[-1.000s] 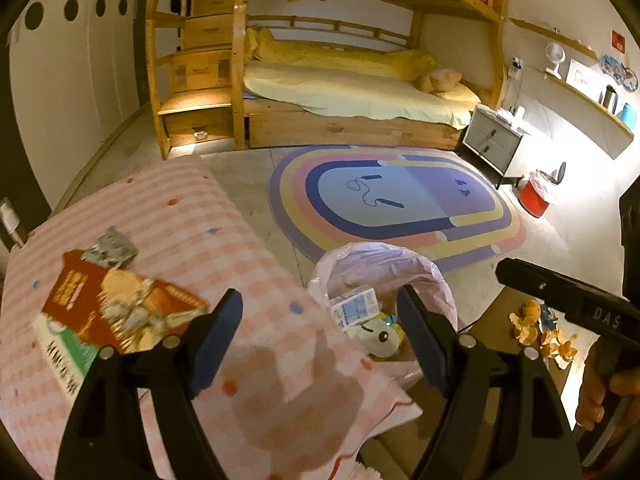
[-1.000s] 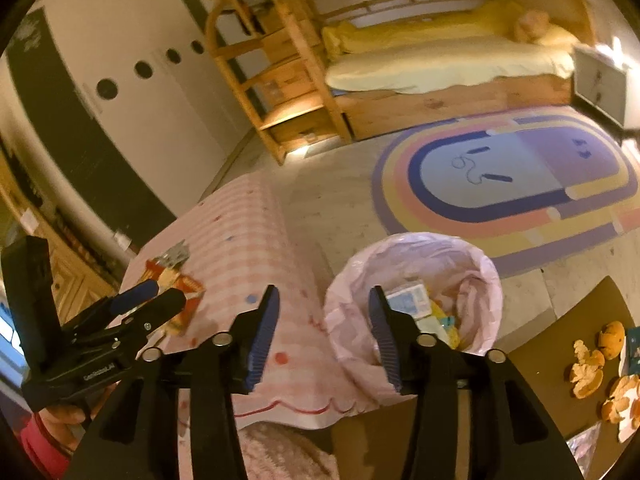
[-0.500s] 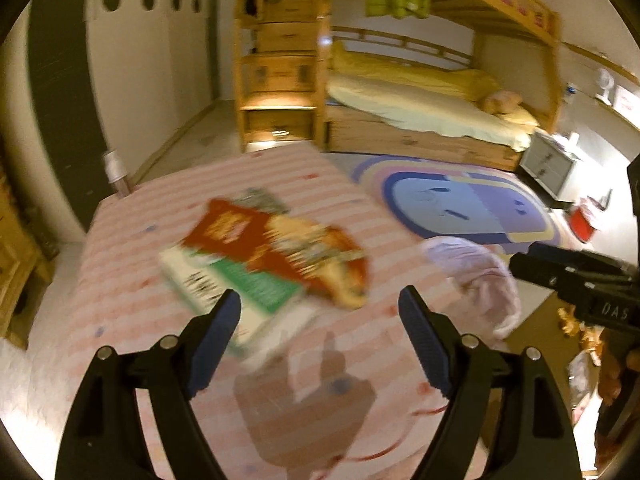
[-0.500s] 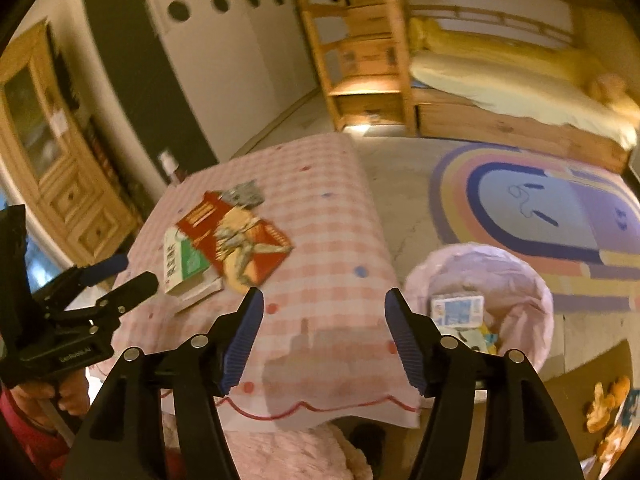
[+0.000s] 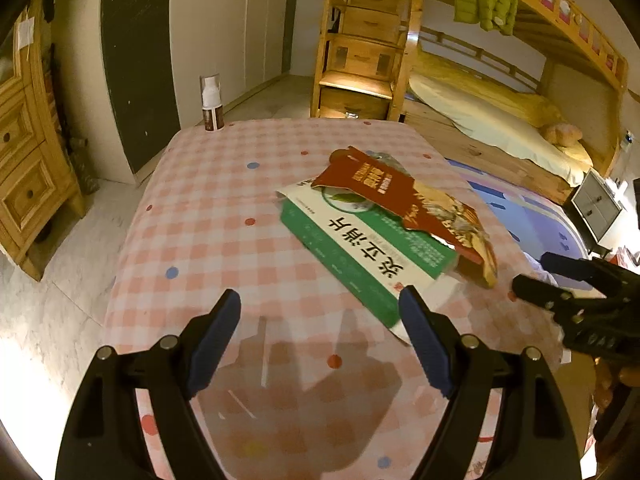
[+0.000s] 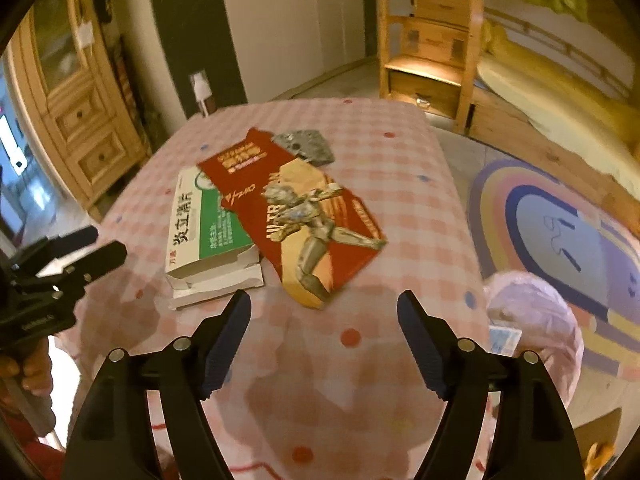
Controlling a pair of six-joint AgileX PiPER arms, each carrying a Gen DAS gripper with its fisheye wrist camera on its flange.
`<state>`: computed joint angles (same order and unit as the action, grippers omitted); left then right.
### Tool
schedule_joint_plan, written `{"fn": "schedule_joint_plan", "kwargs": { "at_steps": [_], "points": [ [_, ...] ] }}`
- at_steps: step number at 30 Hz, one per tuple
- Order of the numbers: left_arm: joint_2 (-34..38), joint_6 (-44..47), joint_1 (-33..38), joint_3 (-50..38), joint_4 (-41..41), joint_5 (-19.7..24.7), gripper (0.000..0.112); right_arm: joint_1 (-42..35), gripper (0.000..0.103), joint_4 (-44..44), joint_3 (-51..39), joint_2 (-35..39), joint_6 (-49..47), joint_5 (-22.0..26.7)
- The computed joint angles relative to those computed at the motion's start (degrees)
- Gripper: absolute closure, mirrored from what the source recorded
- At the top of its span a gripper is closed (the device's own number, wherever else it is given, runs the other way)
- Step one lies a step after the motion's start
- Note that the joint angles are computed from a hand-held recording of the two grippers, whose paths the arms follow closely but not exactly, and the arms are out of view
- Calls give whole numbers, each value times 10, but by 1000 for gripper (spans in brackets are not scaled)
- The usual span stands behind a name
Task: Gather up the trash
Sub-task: 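Grasp the red Ultraman snack bag with the right tool and lift it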
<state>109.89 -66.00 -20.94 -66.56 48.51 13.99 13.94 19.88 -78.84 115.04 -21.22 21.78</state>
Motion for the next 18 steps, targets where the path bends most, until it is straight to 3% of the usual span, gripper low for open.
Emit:
{"fn": "schedule_joint_plan", "kwargs": {
  "at_steps": [4,10,13,15,18],
  "points": [
    [13,27,10,-10,-29,-5,33,18,25,-83,-29,30,64,-9],
    [25,57,19,-18,-56,-13,33,48,26,-298,-64,69,251,-18],
    [28,79,24,-21,-78,-16,33,57,28,-364,-77,83,307,-21],
    [30,91,25,-22,-91,-15,33,62,31,-401,-81,88,340,-26],
    [30,104,24,-23,-103,-13,33,69,46,-443,-84,88,374,-27]
  ]
}}
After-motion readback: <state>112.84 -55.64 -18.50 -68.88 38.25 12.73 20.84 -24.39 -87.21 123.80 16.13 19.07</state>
